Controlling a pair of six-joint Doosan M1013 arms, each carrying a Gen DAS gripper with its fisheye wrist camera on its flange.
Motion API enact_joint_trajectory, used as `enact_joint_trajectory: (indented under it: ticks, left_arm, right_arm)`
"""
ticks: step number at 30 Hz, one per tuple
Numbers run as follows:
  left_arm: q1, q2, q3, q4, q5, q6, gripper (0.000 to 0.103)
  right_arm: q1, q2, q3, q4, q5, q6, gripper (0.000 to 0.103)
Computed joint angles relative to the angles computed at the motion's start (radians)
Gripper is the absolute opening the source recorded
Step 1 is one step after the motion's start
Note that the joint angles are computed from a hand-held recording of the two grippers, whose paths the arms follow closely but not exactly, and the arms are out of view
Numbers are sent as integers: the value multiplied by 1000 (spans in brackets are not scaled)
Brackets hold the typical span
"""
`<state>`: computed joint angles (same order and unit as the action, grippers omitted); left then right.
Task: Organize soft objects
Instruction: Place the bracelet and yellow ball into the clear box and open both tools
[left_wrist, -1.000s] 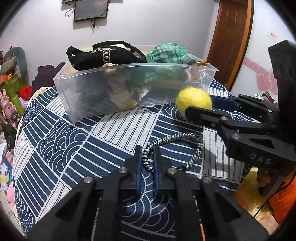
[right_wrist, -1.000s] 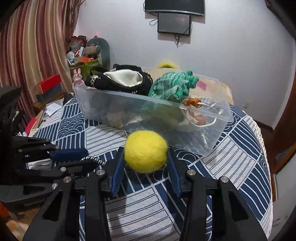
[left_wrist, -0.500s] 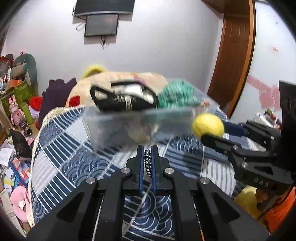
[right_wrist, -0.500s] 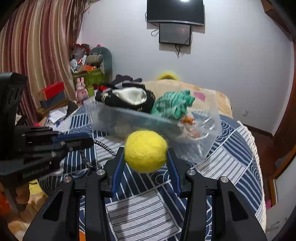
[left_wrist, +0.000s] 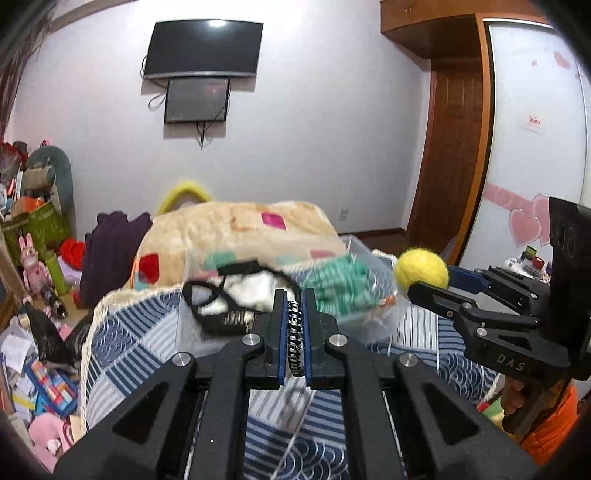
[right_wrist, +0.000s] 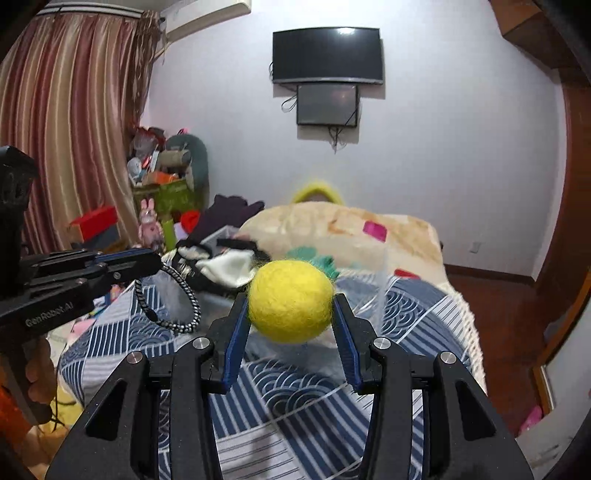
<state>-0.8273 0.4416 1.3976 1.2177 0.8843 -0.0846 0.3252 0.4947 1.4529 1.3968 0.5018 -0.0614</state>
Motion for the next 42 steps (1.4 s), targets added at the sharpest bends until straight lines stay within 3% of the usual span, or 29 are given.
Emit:
enact_joint_trajectory:
  ticks: [10, 21, 28, 32, 36, 42]
  left_arm:
    - [46, 33, -67, -34, -51, 51, 6]
    - [88, 85, -104, -166, -67, 131, 6]
    - [93, 83, -88, -224, -77, 160, 7]
    - [80, 81, -85, -222, -67, 171, 19]
    - [65, 76, -80, -208, -53, 173, 28]
    - [43, 56, -59, -176, -30, 124, 32]
  right_arm:
    - [-2, 17, -30, 69, -48, -21, 41]
    - [8, 82, -116, -251, -47, 313, 41]
    - [9, 84, -121, -308, -32, 367, 42]
    - [10, 79, -120, -331, -26, 386, 44]
    - [7, 72, -113, -328, -13, 382, 55]
    - [-2, 50, -81, -250, -18, 310, 57]
